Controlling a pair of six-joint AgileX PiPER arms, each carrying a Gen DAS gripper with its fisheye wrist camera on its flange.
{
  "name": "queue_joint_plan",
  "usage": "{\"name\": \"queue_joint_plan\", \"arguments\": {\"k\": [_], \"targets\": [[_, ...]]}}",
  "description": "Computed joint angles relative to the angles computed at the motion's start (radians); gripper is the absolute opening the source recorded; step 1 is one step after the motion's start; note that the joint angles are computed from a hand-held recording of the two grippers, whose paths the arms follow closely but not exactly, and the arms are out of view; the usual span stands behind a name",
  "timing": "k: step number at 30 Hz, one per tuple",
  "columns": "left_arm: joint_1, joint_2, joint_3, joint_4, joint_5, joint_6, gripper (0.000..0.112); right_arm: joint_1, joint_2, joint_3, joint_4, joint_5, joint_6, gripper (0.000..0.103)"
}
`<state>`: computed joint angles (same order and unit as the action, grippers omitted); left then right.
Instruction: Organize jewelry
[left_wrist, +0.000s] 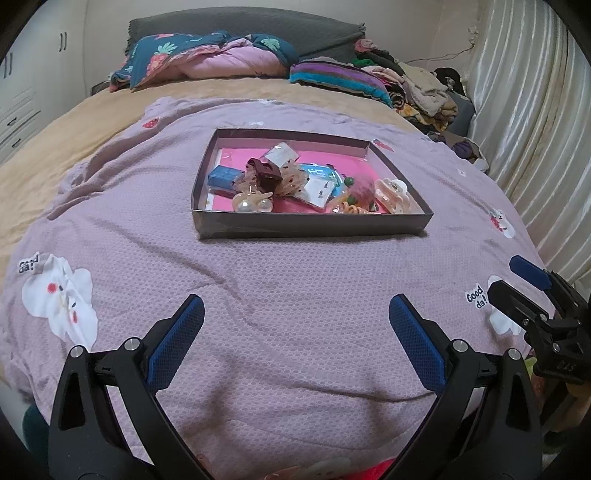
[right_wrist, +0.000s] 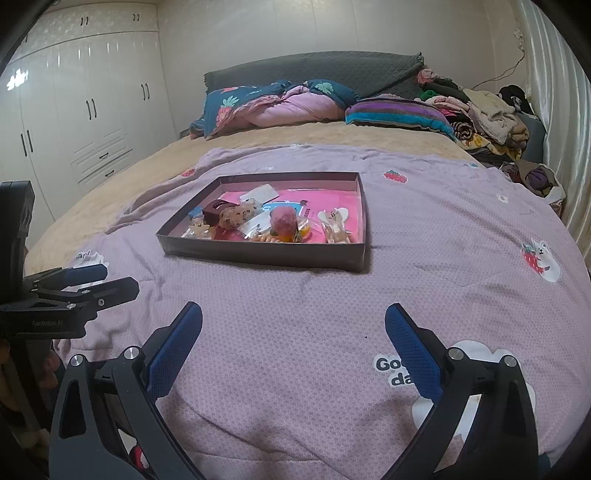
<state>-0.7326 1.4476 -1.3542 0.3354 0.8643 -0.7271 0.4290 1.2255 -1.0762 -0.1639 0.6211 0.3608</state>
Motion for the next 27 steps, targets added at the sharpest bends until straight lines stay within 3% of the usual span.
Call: {"name": "queue_joint_plan", "arguments": {"k": [27], "targets": [[0.005, -0.007, -0.001, -0.002, 0.010, 0.007, 0.094, 0.001, -0.017, 0.011, -0.008, 0.004, 0.012, 0.099]]}}
